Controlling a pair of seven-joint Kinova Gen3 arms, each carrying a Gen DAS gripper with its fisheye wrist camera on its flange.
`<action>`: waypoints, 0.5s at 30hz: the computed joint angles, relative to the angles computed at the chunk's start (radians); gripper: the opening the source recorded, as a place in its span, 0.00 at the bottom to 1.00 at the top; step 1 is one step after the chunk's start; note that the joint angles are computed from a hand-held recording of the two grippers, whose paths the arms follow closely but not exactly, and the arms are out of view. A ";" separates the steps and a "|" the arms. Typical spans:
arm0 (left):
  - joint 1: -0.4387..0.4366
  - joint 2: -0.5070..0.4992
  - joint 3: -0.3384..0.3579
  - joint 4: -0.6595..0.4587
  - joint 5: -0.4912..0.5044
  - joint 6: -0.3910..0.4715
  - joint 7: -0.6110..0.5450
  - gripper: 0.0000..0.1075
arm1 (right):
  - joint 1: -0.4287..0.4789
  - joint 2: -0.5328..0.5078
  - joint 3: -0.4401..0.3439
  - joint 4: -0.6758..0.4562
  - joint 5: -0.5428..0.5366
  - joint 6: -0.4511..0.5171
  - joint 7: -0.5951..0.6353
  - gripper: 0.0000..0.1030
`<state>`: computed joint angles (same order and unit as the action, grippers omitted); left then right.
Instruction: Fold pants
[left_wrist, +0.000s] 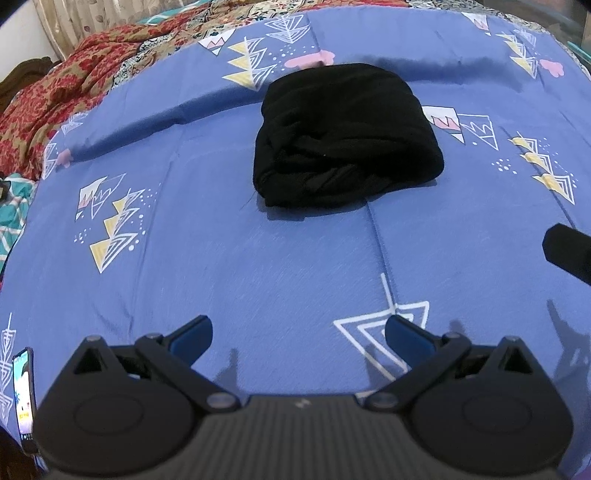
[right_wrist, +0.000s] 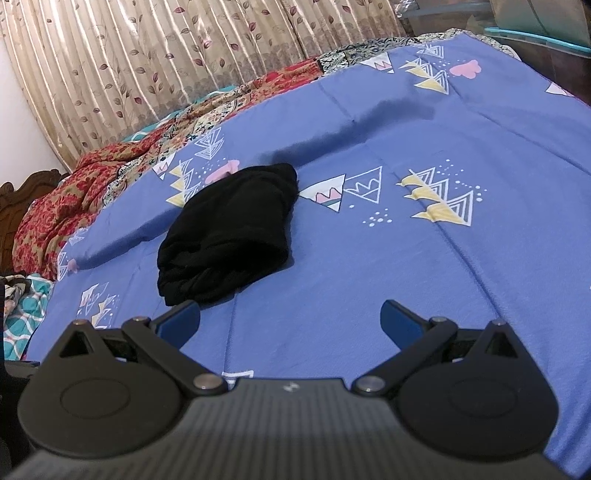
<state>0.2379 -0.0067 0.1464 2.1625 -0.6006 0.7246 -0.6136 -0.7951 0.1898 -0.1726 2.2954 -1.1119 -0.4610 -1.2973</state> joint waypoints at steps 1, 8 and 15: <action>-0.002 -0.001 -0.002 0.002 0.003 -0.003 -0.003 0.96 | -0.001 0.002 0.000 -0.002 -0.002 0.000 0.001 1.00; -0.013 -0.001 -0.008 0.011 0.009 -0.013 -0.009 0.96 | -0.010 0.011 0.002 -0.013 -0.021 0.009 0.022 1.00; -0.021 0.000 -0.012 0.018 0.015 -0.013 -0.011 0.96 | -0.019 0.016 0.003 -0.019 -0.033 0.011 0.029 1.00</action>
